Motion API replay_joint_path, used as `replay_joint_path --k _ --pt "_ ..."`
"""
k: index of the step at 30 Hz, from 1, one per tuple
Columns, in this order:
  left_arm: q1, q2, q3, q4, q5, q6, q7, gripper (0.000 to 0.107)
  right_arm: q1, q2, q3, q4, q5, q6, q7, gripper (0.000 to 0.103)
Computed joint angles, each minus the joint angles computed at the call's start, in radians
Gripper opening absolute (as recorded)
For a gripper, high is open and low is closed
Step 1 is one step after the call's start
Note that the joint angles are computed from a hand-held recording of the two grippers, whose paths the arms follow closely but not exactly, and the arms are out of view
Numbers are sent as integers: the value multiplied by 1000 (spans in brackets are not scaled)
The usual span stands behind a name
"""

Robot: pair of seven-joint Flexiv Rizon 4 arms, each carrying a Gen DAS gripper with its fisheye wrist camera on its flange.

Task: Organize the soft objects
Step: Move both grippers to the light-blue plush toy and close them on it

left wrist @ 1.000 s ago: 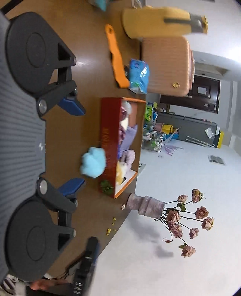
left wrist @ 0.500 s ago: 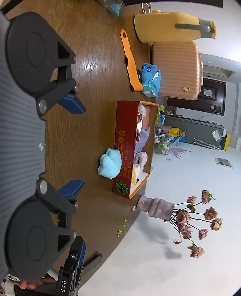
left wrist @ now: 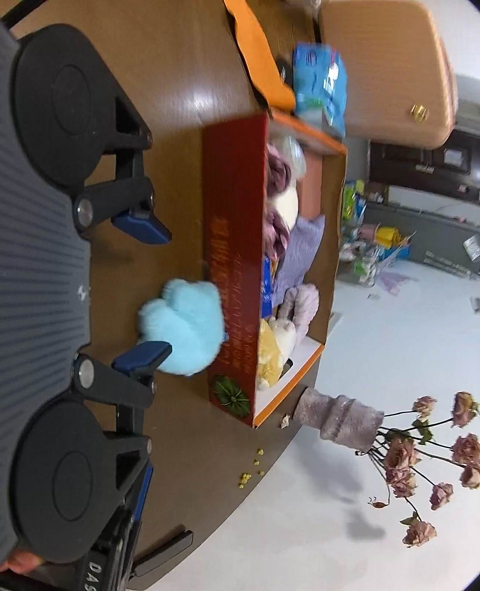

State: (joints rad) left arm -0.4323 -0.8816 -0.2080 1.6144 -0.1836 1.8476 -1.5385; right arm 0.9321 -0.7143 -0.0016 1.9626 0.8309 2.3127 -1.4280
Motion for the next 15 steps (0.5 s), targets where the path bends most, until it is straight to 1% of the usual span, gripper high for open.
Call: replay_joint_path --k 2,4,7,8,9,10,11,13,15 --pt "44 -45 -58 -73 19 -51 27 58 -17 -20 -24 -52 -20 -48 1 45" --pt "92 -94 -126 -140 42 -90 65 58 -33 -46 -45 -101 -52 -84 18 45" --pt "157 -155 -230 -203 58 -137 121 56 -67 -83 -62 -158 -106 -152 79 41" --pt "180 -171 -268 -213 58 -153 139 49 -96 -97 -45 -174 -137 -163 115 38" --pt "206 -189 -312 -221 57 -172 159 44 -122 -107 -27 -184 -167 -168 146 37" --pt "231 -205 -354 -222 54 -182 178 37 -138 -117 -17 -192 -192 -176 171 36" --pt "256 -223 -397 -220 51 -186 198 35 -148 -127 -13 -197 -213 -184 191 36" --pt "273 -241 -429 -217 45 -172 220 33 -177 -144 13 -198 -259 -159 233 36" --pt "276 -243 -436 -214 37 -168 229 31 -206 -153 38 -190 -308 -141 275 36"
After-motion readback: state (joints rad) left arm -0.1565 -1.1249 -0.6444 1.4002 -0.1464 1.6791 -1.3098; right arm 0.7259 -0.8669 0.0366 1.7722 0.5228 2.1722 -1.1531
